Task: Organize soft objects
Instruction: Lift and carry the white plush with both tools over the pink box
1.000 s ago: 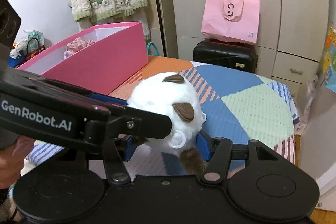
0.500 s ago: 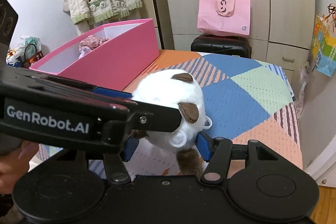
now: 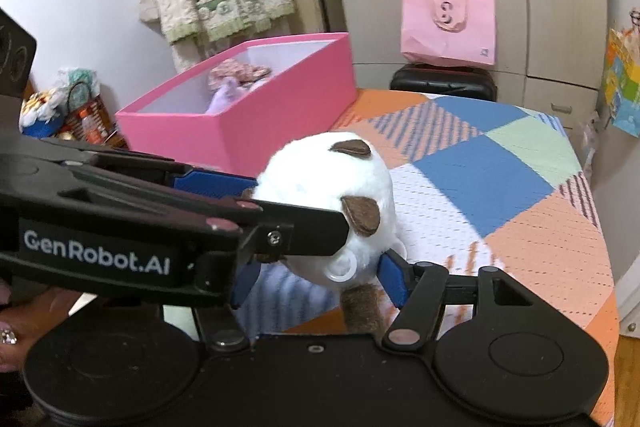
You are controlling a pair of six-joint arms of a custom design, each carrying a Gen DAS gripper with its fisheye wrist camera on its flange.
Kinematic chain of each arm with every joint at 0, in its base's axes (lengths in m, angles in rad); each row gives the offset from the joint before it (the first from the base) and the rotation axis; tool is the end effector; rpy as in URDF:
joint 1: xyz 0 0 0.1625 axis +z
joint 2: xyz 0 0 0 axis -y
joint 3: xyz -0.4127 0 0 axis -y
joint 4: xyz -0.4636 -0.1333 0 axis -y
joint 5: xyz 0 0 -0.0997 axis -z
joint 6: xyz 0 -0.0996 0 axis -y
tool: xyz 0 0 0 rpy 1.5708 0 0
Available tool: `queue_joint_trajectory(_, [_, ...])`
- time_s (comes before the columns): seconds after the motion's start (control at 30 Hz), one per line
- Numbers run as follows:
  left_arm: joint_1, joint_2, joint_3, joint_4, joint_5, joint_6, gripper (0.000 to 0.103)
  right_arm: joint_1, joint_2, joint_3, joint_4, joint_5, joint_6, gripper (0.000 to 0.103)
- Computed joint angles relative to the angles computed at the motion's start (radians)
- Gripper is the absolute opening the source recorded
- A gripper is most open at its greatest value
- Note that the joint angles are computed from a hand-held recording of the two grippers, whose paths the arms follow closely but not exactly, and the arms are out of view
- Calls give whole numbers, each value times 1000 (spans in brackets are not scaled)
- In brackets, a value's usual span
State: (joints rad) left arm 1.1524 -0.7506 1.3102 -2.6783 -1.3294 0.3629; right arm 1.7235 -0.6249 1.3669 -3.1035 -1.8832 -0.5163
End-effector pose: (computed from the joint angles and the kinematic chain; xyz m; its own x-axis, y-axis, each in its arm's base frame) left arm -0.1937 -0.8224 0.1673 -0.7536 0.5393 -0.3757 0.6572 0.6295 -0.4145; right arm 0.2253 -0.7888 0.0949 -0.7940 -0.2813 0.5389 -0.5738 0.6397 -0.5115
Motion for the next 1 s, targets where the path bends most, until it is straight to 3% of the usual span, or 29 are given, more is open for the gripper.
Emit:
queue_joint_trajectory(0.3, [4, -117, 120, -84, 75, -8, 58, 48, 45, -22, 14, 48, -21, 77])
queue_joint_trajectory(0.5, [8, -159, 151, -215, 63, 29, 58, 78, 87, -105, 2, 110, -91, 77])
queue_joint_trajectory(0.77, [13, -112, 71, -362, 61, 119, 58, 97, 194, -303, 39, 188, -157, 77])
queue_joint_trajectory(1.0, [35, -26, -92, -386, -9, 130, 58, 99, 294, -511, 105, 251, -170, 77])
